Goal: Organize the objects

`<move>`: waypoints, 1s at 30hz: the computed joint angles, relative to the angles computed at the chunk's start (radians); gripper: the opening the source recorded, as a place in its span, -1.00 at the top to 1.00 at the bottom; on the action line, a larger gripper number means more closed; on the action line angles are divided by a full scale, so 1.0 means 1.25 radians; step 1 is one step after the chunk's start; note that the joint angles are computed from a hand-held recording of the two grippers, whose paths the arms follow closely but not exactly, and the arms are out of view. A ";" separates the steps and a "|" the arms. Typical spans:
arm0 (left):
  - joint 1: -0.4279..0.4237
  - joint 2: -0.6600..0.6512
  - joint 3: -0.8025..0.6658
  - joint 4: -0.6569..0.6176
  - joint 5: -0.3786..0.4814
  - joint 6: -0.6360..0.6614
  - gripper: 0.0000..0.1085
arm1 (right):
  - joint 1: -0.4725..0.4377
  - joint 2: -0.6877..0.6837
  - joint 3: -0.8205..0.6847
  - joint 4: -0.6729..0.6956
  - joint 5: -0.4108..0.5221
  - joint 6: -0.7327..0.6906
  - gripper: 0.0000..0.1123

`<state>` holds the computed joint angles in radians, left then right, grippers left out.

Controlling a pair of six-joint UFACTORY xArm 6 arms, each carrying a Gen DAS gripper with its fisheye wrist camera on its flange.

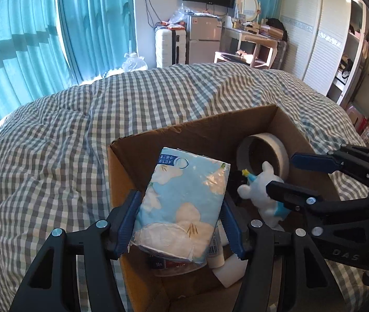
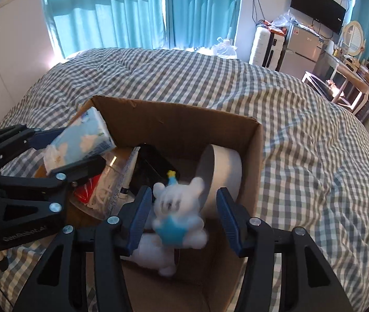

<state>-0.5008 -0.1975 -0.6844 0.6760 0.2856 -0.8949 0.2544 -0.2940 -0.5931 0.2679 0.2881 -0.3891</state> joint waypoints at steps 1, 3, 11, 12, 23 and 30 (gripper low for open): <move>0.003 -0.003 0.006 -0.001 -0.004 0.003 -0.13 | 0.001 -0.003 0.003 0.031 -0.005 -0.025 0.07; 0.006 0.006 0.008 -0.009 -0.014 0.006 -0.13 | 0.000 -0.015 0.008 0.065 -0.003 -0.057 0.07; 0.000 0.005 0.025 -0.038 -0.038 0.037 -0.32 | 0.010 -0.064 0.025 0.015 -0.008 -0.012 0.02; -0.002 0.001 0.027 -0.033 -0.037 0.029 -0.50 | 0.007 -0.068 0.025 0.009 -0.006 -0.002 0.02; -0.032 -0.088 0.036 0.029 0.050 -0.044 -0.76 | -0.024 -0.198 0.064 -0.072 0.034 0.085 -0.31; -0.059 -0.199 0.047 0.135 0.139 -0.141 -0.84 | -0.044 -0.295 0.080 -0.125 0.068 0.156 -0.53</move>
